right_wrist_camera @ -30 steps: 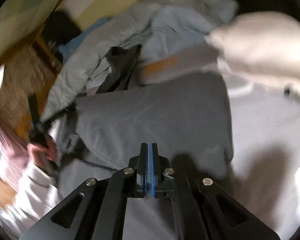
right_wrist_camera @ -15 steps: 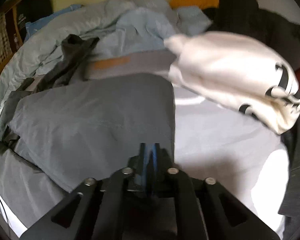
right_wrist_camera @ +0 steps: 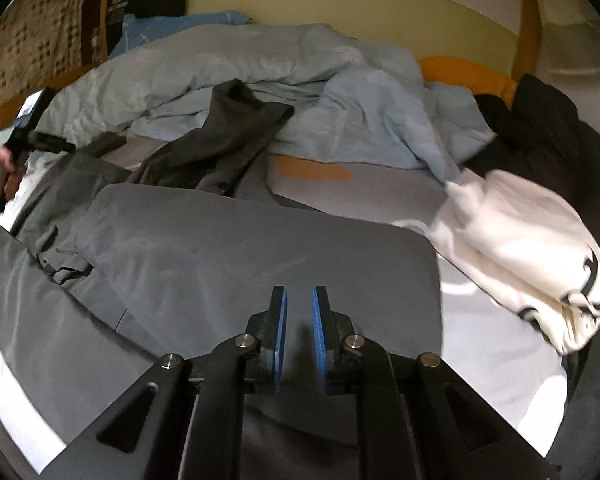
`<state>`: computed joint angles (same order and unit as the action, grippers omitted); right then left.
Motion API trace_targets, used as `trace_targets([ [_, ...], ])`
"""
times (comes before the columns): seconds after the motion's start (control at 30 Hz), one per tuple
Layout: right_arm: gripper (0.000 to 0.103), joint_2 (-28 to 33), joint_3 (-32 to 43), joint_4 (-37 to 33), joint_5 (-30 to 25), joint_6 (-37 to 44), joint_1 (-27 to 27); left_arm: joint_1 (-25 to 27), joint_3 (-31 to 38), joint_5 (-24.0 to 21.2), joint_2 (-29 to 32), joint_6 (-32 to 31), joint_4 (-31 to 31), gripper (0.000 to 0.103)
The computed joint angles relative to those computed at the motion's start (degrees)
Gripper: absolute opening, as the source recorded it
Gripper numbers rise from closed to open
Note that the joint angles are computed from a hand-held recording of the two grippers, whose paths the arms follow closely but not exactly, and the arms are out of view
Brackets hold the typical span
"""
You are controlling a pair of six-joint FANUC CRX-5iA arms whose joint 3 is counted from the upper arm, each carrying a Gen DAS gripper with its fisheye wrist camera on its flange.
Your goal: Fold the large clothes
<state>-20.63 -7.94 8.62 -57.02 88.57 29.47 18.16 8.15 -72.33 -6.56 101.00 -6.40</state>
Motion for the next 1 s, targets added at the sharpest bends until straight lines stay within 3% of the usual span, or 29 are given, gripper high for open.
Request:
trace_targets([
  [0.1, 0.014, 2.12, 0.34, 0.04, 0.78, -0.53, 0.95, 0.63, 0.99, 0.95, 3.21, -1.93, -0.19, 0.051],
  [0.2, 0.014, 4.84, 1.04, -0.17, 1.29, -1.19, 1.03, 2.77, 1.33, -0.02, 6.9, -8.66, 6.02, 0.058],
  [0.3, 0.014, 5.94, -0.54, 2.83, 3.79, -5.06, 1.68, -0.19, 4.94, -2.31, 9.77, -5.51, -3.32, 0.05],
  [0.37, 0.014, 6.83, -0.11, 1.91, 3.7, -4.92, 1.51, 1.04, 3.05, 0.49, 8.24, -7.61, -0.76, 0.004],
  [0.53, 0.014, 6.64, 0.27, 2.06, 3.25, -3.84, 1.54, 4.18, -3.42, 9.37, -2.57, -12.08, 2.83, 0.002],
  [0.63, 0.014, 5.75, -0.18, 3.47, 3.85, -5.13, 1.69, 7.52, -7.61, 13.44, -9.51, -20.63, 13.39, 0.002],
  [0.73, 0.014, 4.76, 0.28, 3.19, 3.22, -5.64, 1.49, 6.53, -8.88, 15.22, -14.04, -27.54, 21.0, 0.003],
  [0.8, 0.014, 3.85, 1.52, 0.73, 2.36, -5.07, 0.76, 3.44, -8.18, 15.39, -15.89, -27.22, 22.13, 0.003],
  [0.87, 0.014, 3.47, 3.73, -3.91, 0.88, -2.71, -1.02, 0.74, -11.58, 19.81, -19.91, -26.63, 24.29, 0.003],
  [0.93, 0.014, 4.36, 7.74, -11.87, -3.16, 0.92, -4.59, -3.27, -13.3, 20.93, -21.83, -22.48, 23.8, 0.003],
  [1.0, 0.014, 7.23, 13.28, -21.51, -11.11, 4.3, -9.54, -8.55, -13.56, 21.29, -22.11, -17.45, 19.97, 0.003],
])
